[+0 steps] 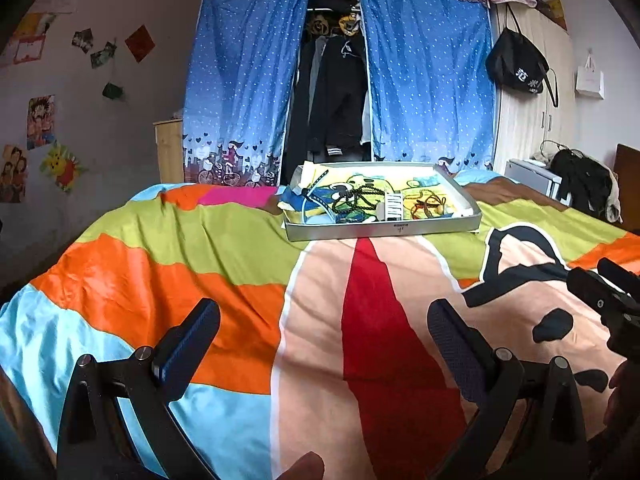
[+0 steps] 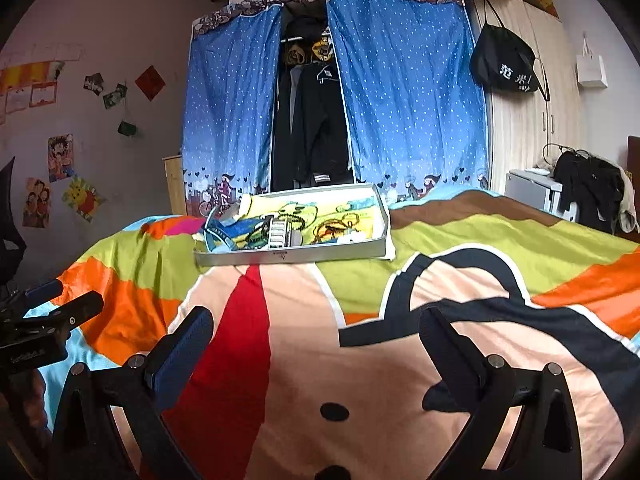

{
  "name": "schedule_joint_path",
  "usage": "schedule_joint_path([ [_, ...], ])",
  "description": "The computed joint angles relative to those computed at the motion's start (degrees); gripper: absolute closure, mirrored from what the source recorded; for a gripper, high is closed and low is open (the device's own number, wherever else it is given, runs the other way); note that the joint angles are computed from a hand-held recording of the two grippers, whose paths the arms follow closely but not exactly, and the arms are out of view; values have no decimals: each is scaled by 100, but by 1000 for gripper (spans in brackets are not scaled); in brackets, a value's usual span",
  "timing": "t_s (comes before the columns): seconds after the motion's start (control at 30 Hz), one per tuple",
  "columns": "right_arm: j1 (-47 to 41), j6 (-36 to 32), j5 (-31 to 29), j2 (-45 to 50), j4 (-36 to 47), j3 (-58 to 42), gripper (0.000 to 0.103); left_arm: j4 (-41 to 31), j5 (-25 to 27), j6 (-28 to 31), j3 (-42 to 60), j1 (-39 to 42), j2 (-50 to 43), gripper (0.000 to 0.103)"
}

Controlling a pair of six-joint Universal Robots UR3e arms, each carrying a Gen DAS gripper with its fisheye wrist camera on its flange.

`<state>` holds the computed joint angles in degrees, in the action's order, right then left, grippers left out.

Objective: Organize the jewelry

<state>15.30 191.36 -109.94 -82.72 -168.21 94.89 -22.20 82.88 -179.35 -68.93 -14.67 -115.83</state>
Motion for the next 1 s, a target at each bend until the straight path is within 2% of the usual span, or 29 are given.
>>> schedule_joint_path([
  [1.0, -296, 175, 354, -302, -93, 556, 0, -82, -14, 35, -236, -75, 119, 1],
])
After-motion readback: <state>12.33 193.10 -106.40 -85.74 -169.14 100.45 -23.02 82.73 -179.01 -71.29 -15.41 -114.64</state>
